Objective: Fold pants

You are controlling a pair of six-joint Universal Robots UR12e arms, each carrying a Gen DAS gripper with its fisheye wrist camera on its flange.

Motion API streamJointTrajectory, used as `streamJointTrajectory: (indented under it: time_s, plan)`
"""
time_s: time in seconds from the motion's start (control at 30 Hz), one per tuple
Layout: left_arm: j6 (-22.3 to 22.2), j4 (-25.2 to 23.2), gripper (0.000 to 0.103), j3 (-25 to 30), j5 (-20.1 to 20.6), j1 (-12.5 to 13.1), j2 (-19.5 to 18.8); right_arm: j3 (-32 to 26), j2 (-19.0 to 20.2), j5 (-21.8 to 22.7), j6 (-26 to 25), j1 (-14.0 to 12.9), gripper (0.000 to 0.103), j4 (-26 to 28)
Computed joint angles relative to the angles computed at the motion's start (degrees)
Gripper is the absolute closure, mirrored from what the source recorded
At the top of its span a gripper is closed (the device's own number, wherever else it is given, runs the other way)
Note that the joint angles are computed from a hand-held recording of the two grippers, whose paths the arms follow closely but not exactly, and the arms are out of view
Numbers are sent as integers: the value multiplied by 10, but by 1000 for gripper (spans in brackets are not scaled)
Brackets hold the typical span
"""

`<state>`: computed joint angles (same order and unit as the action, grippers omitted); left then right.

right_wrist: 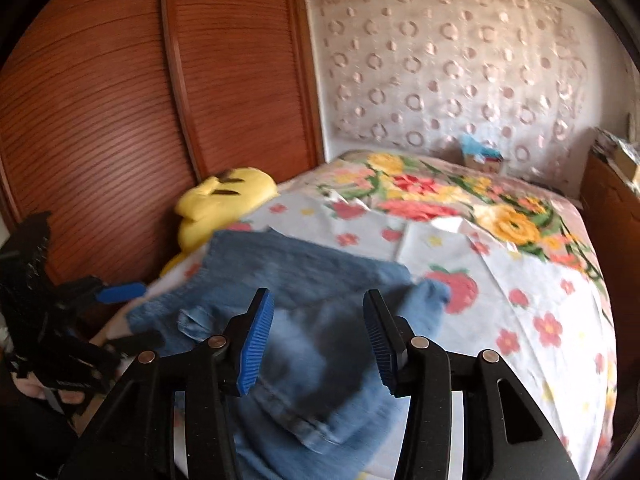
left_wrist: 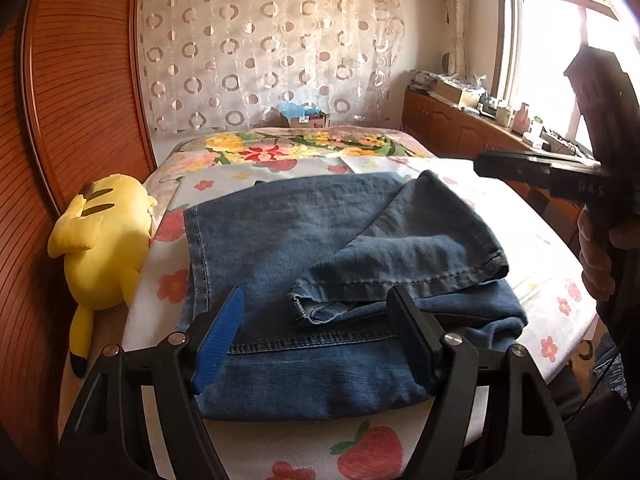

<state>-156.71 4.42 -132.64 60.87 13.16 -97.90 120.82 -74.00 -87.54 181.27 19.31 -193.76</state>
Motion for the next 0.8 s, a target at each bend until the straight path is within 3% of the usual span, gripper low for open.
streamJointTrajectory:
  time_s: [0.23, 0.43, 0.57, 0.6, 0.63, 0.8]
  plan:
    - [11, -34, 50, 20, 10, -7, -28, -1, 4, -25, 38, 8, 54, 50]
    - [14, -62, 65, 37, 9, -13, -45, -7, 2, -9, 70, 11, 54, 86]
    - [2, -39, 81, 31, 0, -13, -49, -21, 13, -5, 64, 15, 54, 98]
    - [-1, -26, 84, 28, 3, -14, -48, -24, 15, 8, 65, 14, 67, 100]
    - [-1, -20, 88, 25, 1, -13, -45, -26, 16, 21, 64, 12, 95, 98]
    - [12, 0, 91, -2, -23, -4, -11, -47, 12, 45, 37, 13, 99, 78]
